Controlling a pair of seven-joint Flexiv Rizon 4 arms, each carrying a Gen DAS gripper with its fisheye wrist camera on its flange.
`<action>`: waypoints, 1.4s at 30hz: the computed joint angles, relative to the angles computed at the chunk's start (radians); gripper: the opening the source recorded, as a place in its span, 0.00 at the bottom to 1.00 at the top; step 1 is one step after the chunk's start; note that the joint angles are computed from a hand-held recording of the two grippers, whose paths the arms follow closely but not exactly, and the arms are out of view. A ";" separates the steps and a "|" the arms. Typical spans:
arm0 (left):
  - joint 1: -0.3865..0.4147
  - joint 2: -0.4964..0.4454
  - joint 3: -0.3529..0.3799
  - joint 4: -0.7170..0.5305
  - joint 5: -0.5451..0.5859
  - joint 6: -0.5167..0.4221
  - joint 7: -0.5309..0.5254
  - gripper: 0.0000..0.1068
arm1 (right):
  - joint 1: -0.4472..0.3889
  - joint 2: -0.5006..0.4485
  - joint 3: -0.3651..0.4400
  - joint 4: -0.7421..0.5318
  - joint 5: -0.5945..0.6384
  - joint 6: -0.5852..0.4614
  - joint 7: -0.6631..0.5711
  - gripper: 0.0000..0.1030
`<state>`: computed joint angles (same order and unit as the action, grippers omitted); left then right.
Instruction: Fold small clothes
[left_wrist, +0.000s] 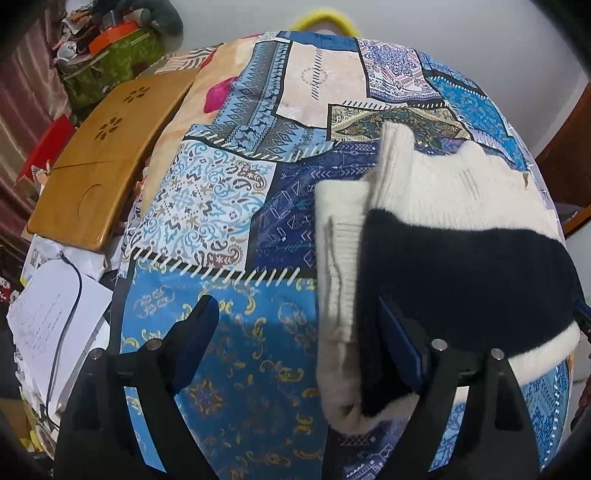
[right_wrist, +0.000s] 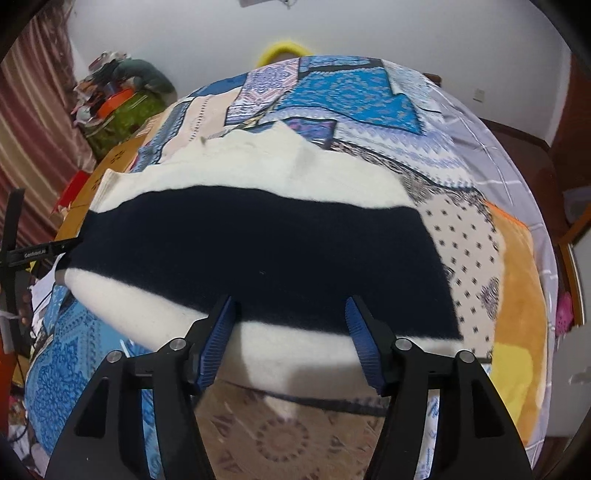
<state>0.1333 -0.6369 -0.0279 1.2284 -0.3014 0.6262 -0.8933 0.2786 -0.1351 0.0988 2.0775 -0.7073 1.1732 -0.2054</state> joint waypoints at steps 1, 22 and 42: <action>0.001 0.005 0.000 0.007 -0.001 0.003 0.002 0.81 | -0.001 0.007 -0.001 0.009 -0.005 0.003 0.011 0.58; 0.036 0.183 -0.015 0.231 -0.151 0.057 0.082 0.81 | -0.006 0.047 0.016 -0.032 -0.216 -0.026 0.134 0.58; 0.051 0.145 -0.021 0.206 -0.256 -0.268 -0.008 0.81 | 0.086 -0.132 -0.013 -0.181 -0.005 -0.038 -0.109 0.59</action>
